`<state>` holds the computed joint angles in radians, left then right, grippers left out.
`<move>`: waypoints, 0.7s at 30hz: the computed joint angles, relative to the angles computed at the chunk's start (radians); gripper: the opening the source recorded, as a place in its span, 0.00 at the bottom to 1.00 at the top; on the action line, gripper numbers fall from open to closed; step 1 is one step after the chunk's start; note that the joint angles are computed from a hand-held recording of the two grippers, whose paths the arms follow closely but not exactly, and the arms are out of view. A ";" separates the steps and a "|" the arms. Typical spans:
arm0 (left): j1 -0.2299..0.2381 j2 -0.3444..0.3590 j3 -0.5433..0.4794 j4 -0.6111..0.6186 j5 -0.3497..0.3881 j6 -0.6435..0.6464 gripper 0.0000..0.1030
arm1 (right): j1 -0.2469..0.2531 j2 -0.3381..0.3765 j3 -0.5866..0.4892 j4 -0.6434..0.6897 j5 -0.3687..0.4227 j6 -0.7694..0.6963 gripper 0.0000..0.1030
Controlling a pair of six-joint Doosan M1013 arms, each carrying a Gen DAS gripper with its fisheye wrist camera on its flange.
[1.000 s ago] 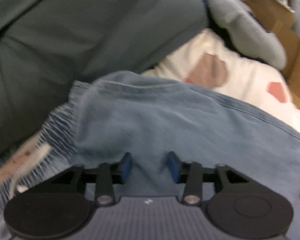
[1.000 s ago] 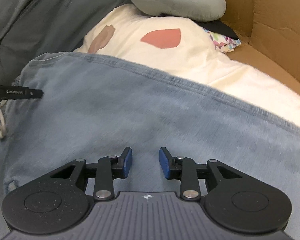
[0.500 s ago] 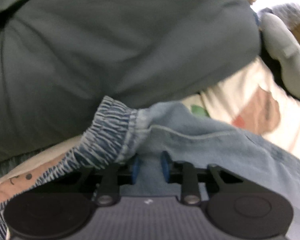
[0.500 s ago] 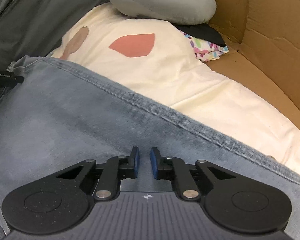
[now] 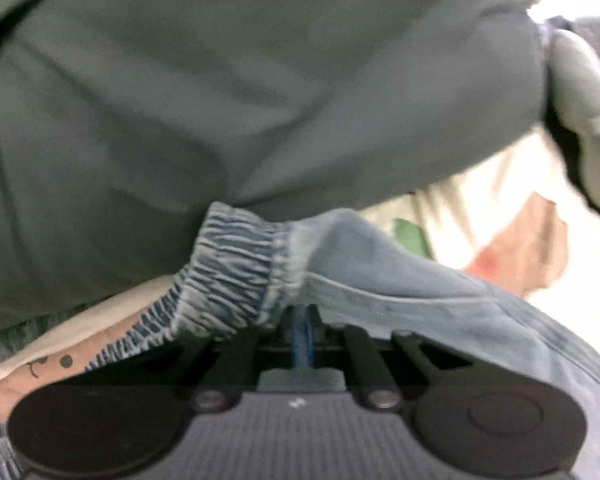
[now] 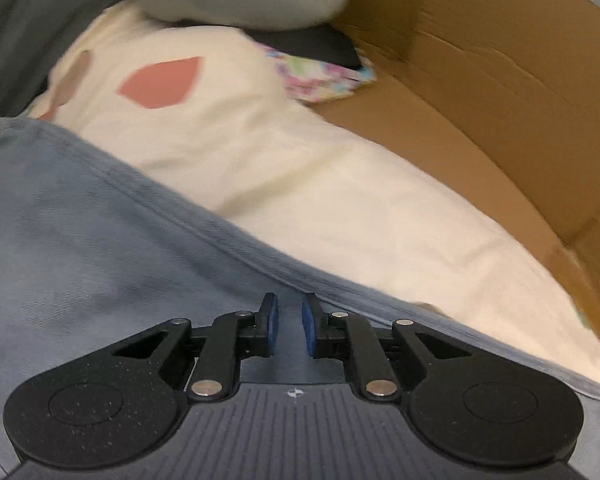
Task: Fold clothes
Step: 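Raise both open grippers up and away from the folded jeans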
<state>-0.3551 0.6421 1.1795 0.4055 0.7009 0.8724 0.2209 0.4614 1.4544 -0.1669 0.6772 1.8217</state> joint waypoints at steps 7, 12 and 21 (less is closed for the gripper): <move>-0.007 -0.012 0.021 -0.157 -0.089 0.195 0.20 | -0.027 -0.064 0.077 -0.007 -0.030 0.017 0.39; -0.016 0.025 -0.015 -0.143 -0.085 0.263 0.23 | -0.043 -0.138 0.174 -0.059 -0.021 0.107 0.39; -0.015 0.090 -0.116 -0.076 -0.004 0.298 0.23 | -0.088 -0.265 0.347 -0.135 0.034 0.254 0.45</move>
<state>-0.3698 0.7326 1.0638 0.3295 0.6970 1.1706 0.1325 0.1963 1.8012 -0.3020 0.7111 2.0752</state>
